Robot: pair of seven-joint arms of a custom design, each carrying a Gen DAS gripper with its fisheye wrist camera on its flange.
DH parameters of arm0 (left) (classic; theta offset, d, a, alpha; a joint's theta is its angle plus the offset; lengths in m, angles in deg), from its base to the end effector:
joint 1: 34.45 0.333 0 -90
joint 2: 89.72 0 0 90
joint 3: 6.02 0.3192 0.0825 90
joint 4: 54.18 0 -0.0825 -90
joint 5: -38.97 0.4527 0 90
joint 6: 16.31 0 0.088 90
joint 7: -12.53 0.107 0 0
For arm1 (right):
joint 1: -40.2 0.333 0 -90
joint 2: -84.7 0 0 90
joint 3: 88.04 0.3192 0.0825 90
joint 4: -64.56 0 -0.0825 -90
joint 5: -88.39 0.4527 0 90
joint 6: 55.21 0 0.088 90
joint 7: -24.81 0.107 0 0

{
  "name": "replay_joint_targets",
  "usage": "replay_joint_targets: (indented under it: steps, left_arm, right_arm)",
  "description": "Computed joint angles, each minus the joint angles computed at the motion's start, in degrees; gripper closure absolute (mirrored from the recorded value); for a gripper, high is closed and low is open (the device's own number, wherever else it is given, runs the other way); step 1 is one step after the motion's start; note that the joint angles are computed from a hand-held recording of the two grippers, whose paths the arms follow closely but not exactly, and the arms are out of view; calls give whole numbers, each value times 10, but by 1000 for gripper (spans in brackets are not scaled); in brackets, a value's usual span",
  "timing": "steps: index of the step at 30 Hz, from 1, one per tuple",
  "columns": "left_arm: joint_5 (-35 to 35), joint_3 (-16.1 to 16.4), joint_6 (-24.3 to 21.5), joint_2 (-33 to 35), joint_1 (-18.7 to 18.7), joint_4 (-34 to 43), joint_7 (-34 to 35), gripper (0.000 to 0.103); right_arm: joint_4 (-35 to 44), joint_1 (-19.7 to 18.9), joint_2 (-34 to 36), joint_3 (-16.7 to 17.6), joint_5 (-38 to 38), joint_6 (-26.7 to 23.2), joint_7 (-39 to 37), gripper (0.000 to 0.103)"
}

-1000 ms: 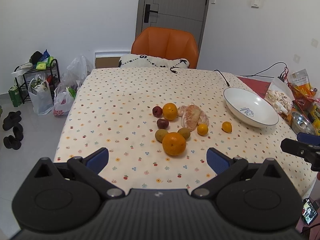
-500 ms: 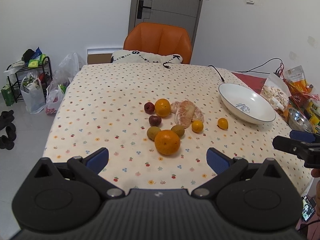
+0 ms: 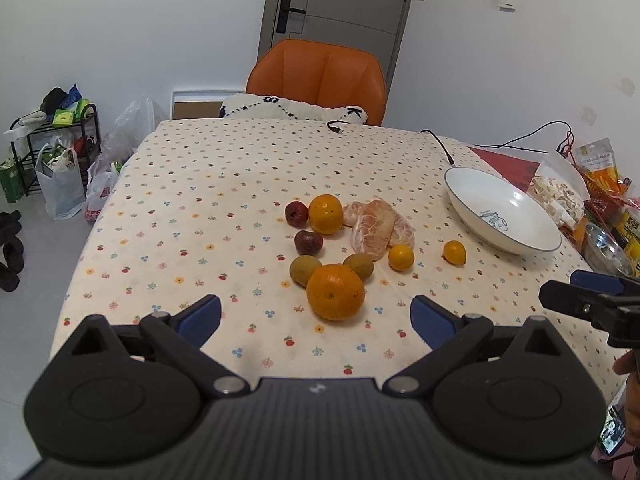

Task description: Organize fruits

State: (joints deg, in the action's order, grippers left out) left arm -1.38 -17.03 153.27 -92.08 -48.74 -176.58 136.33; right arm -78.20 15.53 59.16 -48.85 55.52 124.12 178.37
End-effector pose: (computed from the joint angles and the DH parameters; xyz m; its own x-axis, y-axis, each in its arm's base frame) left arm 0.5905 -0.2322 0.4837 -0.4462 -0.8827 0.1474 -0.6054 0.1765 -0.7761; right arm 0.4944 0.1924 0.4725 -0.0860 -0.9809 -0.1747 -0.5155 0.1939 -0.8347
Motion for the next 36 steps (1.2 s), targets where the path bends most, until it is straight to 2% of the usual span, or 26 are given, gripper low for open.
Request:
replay_joint_targets:
  steps: [8,12,16,19,21,24,30,32,36]
  left_arm:
    - [-17,-11,-8,30,9,27,-2,7]
    - [-12,-19,-10,44,16,37,-9,9]
    - [-7,-28,-6,55,22,45,-13,14]
    - [-3,-34,-7,63,26,52,-15,22]
    - [1,-37,-11,69,29,57,-15,31]
    - [40,-37,-16,80,30,64,-46,41]
    - [34,-52,-10,90,41,70,-36,57]
    - [24,-57,-16,93,45,74,-27,61]
    - [47,-56,-9,93,42,72,-40,62]
  right_arm:
    - [8,-42,24,32,15,30,-19,1]
    - [15,-61,40,48,28,37,-37,8]
    - [24,-86,57,71,46,44,-52,9]
    - [32,-110,67,93,52,42,-59,14]
    - [39,-129,74,109,53,41,-61,17]
    - [49,-159,82,136,48,39,-57,20]
    - [66,-204,97,174,21,30,-41,26]
    - [72,-215,103,182,7,28,-30,28]
    - [87,-252,111,214,-27,23,-3,31]
